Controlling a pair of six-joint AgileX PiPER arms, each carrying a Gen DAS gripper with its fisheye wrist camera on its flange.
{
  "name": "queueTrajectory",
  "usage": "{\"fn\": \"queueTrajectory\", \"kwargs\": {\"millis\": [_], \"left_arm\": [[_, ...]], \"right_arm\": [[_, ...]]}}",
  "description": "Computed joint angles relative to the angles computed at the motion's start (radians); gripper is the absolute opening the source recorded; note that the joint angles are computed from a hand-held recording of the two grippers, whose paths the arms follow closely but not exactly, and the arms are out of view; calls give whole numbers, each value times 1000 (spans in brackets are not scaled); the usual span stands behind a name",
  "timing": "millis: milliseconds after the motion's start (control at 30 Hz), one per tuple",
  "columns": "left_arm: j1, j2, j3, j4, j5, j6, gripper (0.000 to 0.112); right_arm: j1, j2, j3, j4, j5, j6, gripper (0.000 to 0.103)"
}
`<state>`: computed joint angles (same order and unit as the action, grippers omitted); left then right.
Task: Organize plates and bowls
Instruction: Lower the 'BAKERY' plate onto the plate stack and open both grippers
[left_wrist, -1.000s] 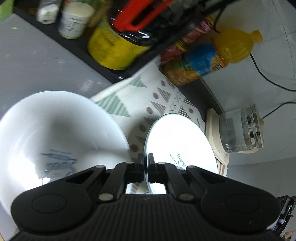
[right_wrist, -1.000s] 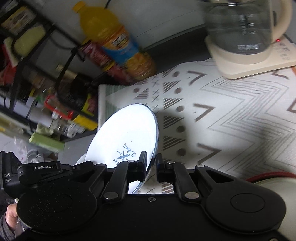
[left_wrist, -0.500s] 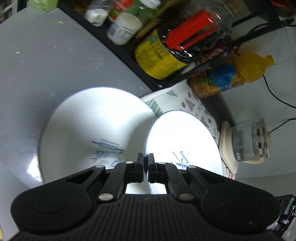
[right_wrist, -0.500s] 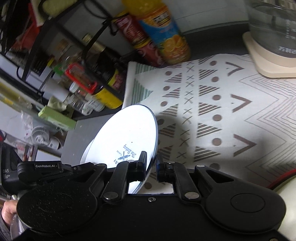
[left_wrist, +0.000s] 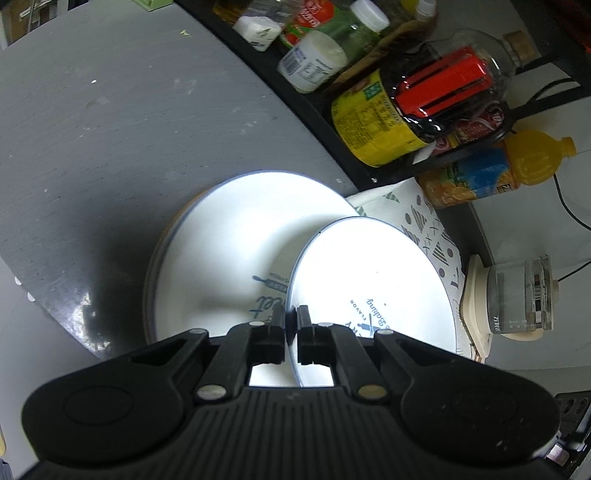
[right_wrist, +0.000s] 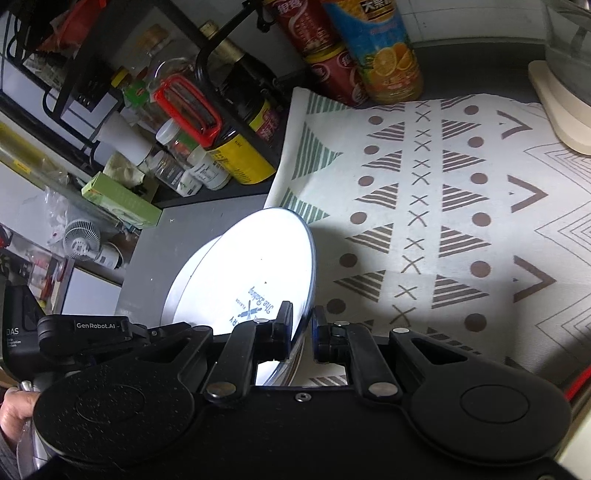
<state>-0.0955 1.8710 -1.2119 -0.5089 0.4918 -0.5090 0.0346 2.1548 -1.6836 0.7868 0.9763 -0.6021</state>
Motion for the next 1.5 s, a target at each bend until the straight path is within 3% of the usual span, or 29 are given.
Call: {"fn": "queueTrajectory", "kwargs": {"millis": [467, 1000, 1300, 1500], "left_arm": [[21, -1, 49, -14, -1, 8, 5], [3, 19, 12, 113, 33, -91, 6], [-8, 21, 2, 229, 41, -168, 7], [-38, 15, -36, 431, 100, -310, 7]], "right_arm": [[50, 7, 0, -46, -19, 25, 10], [109, -12, 19, -151, -83, 69, 9], [131, 1, 11, -197, -92, 105, 10], [142, 10, 5, -221, -83, 133, 15]]}}
